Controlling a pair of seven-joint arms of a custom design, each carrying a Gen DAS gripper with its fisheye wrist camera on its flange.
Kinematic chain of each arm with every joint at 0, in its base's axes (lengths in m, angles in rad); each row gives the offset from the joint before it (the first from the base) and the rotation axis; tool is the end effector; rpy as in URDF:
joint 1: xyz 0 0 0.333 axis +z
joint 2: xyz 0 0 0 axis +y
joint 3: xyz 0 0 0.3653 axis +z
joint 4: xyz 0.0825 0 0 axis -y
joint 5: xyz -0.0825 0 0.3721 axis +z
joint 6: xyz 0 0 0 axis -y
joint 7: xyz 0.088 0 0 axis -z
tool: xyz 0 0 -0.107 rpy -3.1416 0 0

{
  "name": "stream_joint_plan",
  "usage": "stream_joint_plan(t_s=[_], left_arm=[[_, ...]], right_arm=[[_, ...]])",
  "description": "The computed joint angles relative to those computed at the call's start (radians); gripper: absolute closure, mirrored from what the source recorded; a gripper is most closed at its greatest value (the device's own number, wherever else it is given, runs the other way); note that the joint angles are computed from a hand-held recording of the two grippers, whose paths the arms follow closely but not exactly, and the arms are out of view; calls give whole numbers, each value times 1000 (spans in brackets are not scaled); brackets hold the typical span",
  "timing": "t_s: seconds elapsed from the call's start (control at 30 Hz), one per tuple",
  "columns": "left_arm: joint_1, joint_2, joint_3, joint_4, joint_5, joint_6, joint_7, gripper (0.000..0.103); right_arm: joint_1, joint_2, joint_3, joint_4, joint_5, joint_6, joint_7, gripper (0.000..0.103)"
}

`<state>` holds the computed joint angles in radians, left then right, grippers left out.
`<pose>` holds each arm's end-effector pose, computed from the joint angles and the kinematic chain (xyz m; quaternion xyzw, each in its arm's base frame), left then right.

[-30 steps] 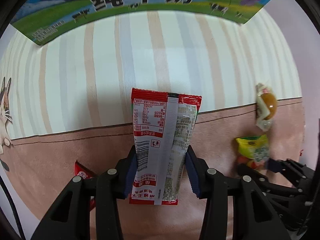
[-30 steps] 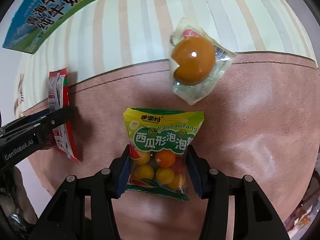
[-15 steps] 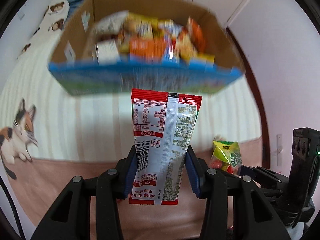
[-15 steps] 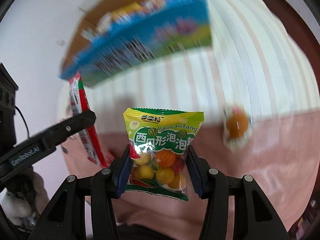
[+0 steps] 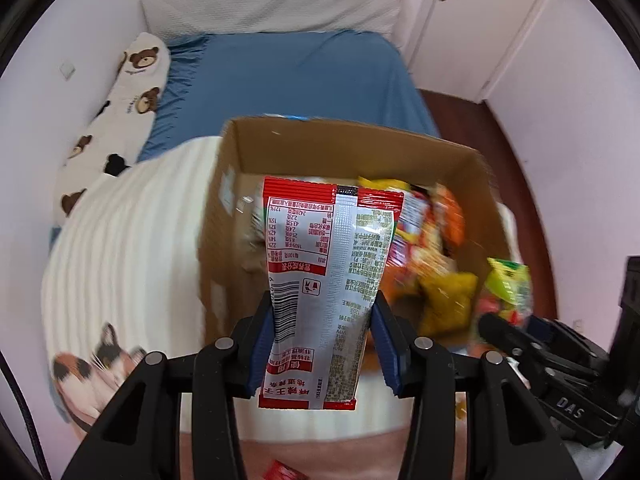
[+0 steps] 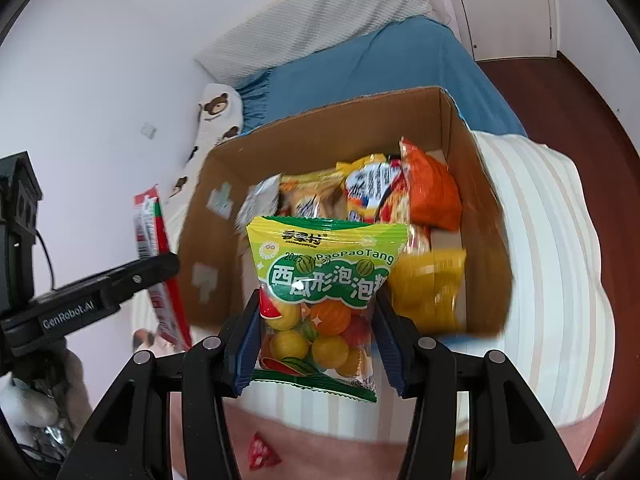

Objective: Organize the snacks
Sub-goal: 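Carry both packets into the box and open both tools, then withdraw both tools from the box toward the last snacks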

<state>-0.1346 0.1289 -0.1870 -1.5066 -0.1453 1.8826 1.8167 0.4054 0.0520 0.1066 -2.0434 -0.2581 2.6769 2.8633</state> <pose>0.5840 -0.1967 0.6630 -0.4892 0.8593 -0.1473 0.0233 0.5168 0.2980 0.5368 -0.4515 0.8413 -0.0519 0.2927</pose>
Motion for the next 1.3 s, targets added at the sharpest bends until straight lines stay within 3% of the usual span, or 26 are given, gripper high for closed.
stream_joint_plan(t_s=[0.13, 0.3, 0.33, 0.4, 0.43, 0.5, 0.57, 0.77, 0.97, 1.3], left_arm=[[-34, 78, 3, 28, 144, 53, -40, 60], [-46, 136, 13, 24, 226, 35, -79, 56], [-50, 147, 16, 28, 241, 18, -96, 56], [-46, 146, 16, 7, 242, 26, -106, 48], [-43, 141, 14, -8, 239, 44, -104, 44], [-38, 138, 8, -19, 217, 40, -97, 23], [-39, 134, 4, -34, 206, 46, -99, 16], [-41, 93, 4, -101, 207, 102, -132, 16], [-23, 20, -4, -188, 121, 136, -118, 16], [-20, -187, 4, -395, 51, 287, -81, 16]], right_arm=[[-7, 67, -10, 57, 38, -36, -60, 49], [-10, 133, -8, 81, 127, -38, -140, 47], [-16, 144, 0, 80, 170, -40, -172, 43], [-13, 160, 1, 89, 207, -63, -213, 8], [-8, 166, -3, 90, 210, -70, -220, 6], [1, 170, -11, 94, 211, -94, -229, 6], [8, 167, -20, 94, 202, -111, -227, 6], [19, 135, -36, 74, 149, -138, -186, 5], [23, 71, -33, 52, 68, -197, -120, 5], [38, -45, 20, 37, -107, -324, 10, 5]])
